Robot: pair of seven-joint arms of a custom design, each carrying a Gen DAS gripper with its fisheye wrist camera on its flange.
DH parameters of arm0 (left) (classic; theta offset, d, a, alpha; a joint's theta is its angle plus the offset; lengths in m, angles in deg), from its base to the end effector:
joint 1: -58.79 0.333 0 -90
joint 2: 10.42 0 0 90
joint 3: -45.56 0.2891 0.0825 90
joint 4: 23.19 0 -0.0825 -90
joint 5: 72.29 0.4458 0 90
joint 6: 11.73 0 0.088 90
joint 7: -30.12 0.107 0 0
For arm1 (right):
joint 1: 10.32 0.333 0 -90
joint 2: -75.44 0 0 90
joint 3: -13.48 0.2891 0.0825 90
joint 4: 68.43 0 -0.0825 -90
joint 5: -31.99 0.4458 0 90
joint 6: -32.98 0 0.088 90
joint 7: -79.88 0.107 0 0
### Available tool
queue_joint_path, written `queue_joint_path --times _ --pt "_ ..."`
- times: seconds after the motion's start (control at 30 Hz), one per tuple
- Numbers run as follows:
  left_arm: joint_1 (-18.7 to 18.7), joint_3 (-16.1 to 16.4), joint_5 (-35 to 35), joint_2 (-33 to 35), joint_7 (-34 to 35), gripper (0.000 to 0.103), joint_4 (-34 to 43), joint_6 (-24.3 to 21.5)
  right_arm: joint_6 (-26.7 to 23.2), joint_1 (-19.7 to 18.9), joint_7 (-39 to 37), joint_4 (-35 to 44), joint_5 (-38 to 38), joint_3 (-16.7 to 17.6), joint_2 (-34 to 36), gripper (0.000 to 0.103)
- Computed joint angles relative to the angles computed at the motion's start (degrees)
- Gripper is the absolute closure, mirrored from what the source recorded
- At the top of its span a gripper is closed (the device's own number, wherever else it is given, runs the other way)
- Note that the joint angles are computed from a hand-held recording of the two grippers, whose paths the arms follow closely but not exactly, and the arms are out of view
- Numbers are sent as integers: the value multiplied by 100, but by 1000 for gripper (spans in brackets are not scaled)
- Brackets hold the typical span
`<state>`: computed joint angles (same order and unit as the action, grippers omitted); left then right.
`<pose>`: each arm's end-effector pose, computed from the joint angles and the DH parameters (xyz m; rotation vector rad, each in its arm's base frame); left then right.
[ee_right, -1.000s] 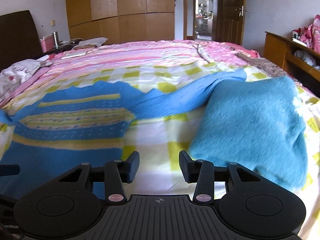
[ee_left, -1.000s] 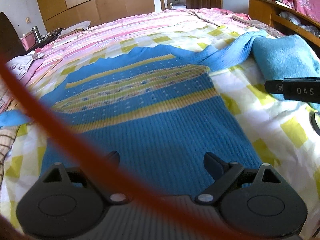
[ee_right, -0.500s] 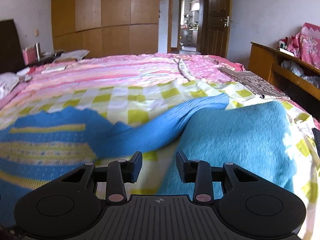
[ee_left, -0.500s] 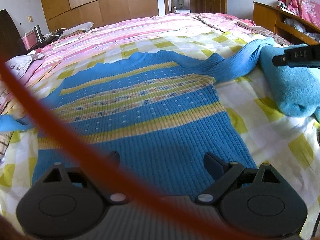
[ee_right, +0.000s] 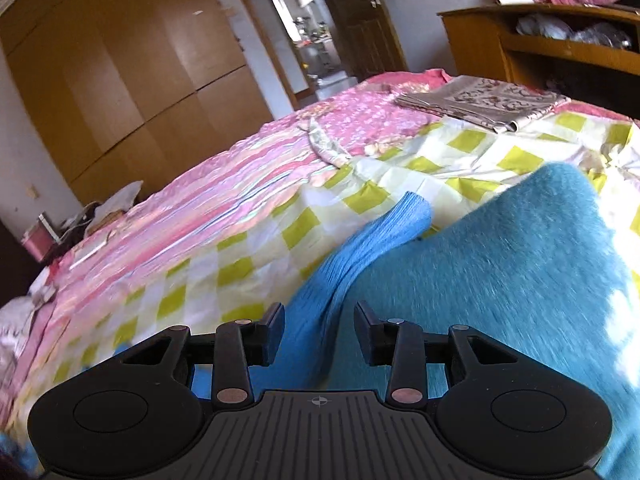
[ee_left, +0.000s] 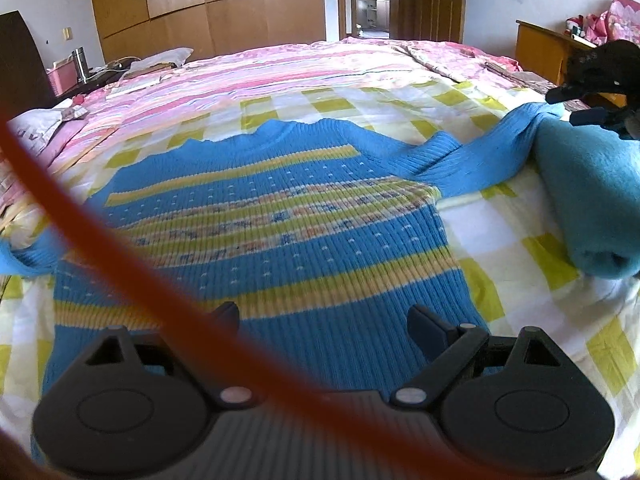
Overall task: Fold small clothes
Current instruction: 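Reach the right gripper to the sweater sleeve by the towel and grasp its cuff, then carry the sleeve cuff with the right gripper across the sweater body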
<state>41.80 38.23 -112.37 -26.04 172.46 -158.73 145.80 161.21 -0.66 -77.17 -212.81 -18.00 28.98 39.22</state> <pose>0.5201 -0.2078 0.4431 -1.0217 2.4558 -0.9677 0.4347 0.1799 0.4876 -0.5570 2.2991 -0.9461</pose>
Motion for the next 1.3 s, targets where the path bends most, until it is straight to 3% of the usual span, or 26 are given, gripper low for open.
queue_joint_path --times 0.1,0.37,0.4,0.47,0.67,0.8,1.0,1.1,1.3 --pt "6 -27 19 112 -42 7 83 42 -253 -133 -132 268 -1 -83 356 64" --pt "-21 -71 -88 236 30 7 187 88 -143 -267 -141 539 -185 -379 943 65" --pt "-9 -78 -63 236 24 7 179 91 -89 -272 -126 536 -220 -406 967 68" --pt "19 -79 -10 232 17 7 163 93 -8 -263 -103 526 -242 -442 984 90" --pt "50 27 -113 132 201 7 119 75 777 -297 595 337 -968 -207 602 92" --pt "50 211 -421 -70 552 7 48 15 1374 -296 824 724 -1555 29 715 92" --pt "177 555 -817 -476 1137 7 -136 -96 2724 -142 832 2051 -2812 152 1814 92" --pt "280 720 -954 -616 1432 7 -226 -144 3399 155 31 2788 -2977 -20 2538 88" --pt "466 924 -1369 -568 1730 6 -226 -229 2565 850 -1155 3268 -2098 -199 3107 79"
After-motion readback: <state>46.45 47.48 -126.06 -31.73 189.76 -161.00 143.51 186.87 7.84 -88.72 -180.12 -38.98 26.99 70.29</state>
